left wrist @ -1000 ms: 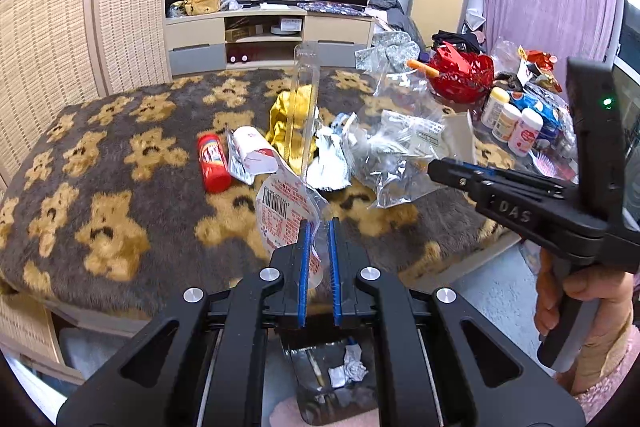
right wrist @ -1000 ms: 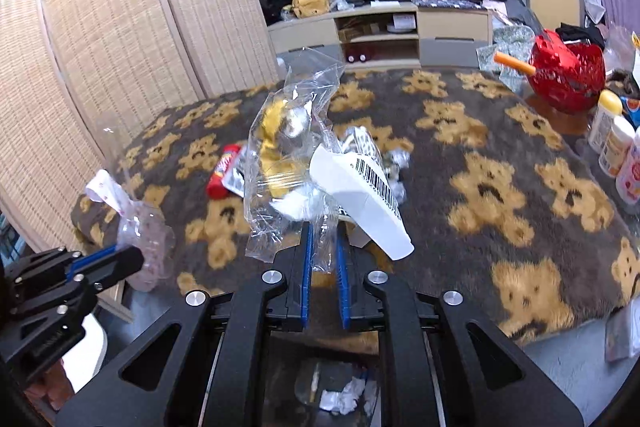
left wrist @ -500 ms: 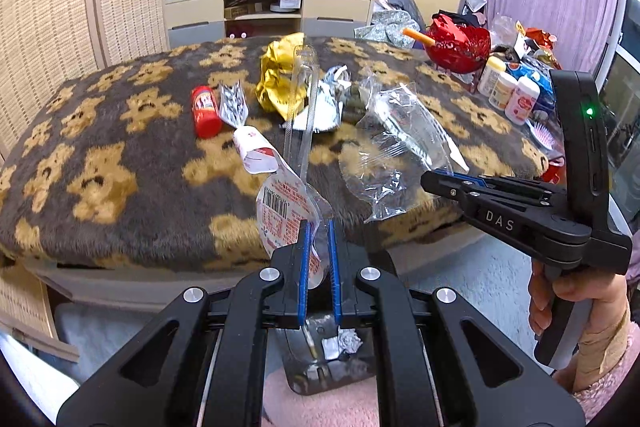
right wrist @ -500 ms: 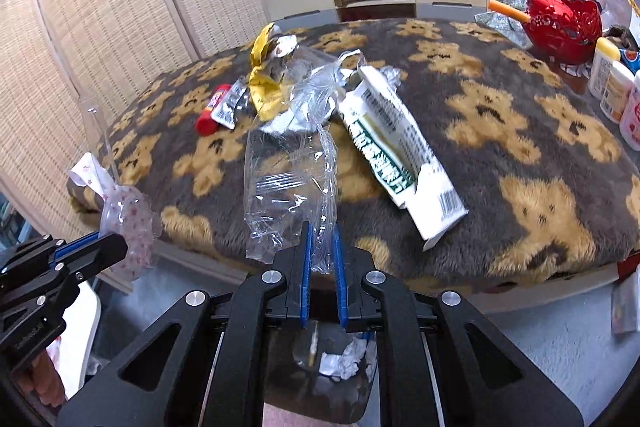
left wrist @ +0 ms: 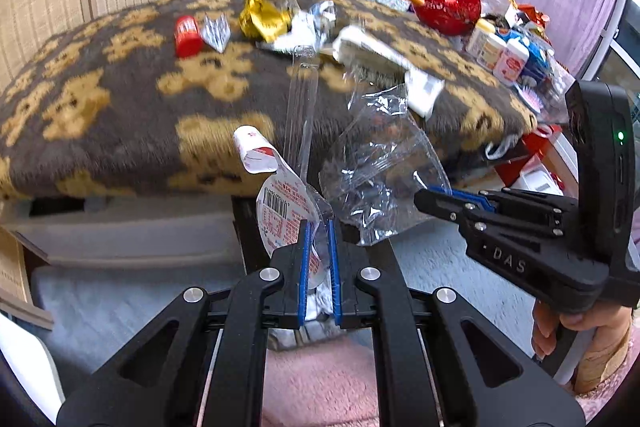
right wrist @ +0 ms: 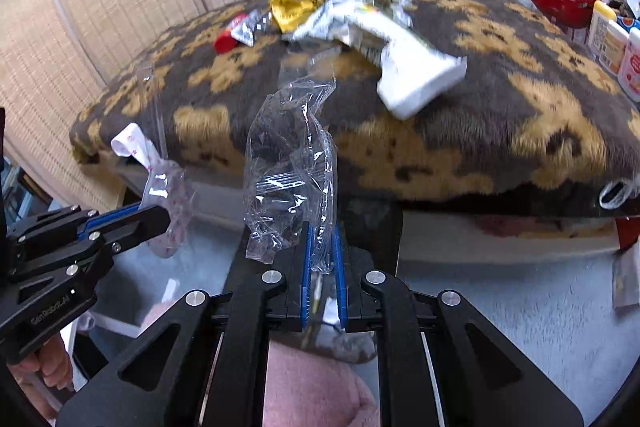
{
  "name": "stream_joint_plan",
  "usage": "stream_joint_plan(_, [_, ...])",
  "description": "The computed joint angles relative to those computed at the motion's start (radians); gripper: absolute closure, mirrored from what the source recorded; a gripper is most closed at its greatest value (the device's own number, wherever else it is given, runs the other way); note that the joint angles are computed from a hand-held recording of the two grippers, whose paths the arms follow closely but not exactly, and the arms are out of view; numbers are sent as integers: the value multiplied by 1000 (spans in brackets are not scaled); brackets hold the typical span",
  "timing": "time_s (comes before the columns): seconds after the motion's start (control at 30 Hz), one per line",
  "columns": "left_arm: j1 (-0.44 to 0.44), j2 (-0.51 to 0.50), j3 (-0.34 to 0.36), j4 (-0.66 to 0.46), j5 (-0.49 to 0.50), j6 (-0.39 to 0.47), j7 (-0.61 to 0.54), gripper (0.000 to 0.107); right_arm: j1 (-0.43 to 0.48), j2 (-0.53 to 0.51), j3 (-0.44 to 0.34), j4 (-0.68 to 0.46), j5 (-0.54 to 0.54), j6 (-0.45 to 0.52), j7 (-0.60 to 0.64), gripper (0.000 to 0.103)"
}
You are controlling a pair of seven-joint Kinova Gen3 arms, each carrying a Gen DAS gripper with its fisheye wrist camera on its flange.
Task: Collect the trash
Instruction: 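Drop the plastic lid into the metal bin with the left tool while the right tool drops the bag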
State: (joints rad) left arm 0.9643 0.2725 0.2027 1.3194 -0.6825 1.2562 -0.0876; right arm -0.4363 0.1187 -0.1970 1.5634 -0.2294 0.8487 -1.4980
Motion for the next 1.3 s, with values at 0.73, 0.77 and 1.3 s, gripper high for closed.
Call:
stream_joint_plan(0.73, [-138,50,-17,216,299,-325,-84,100,-56,150,17,5,138,99,-167,89])
stream_joint_plan(0.77, [-143,52,-19,217,309,-330,-92,99,-54,155,16,5,133,99,-168,89])
stream_joint_plan(1.3, [-148,41,-41,234,333,-319,-91,68,-64,168,19,-7,143,104,-206,43])
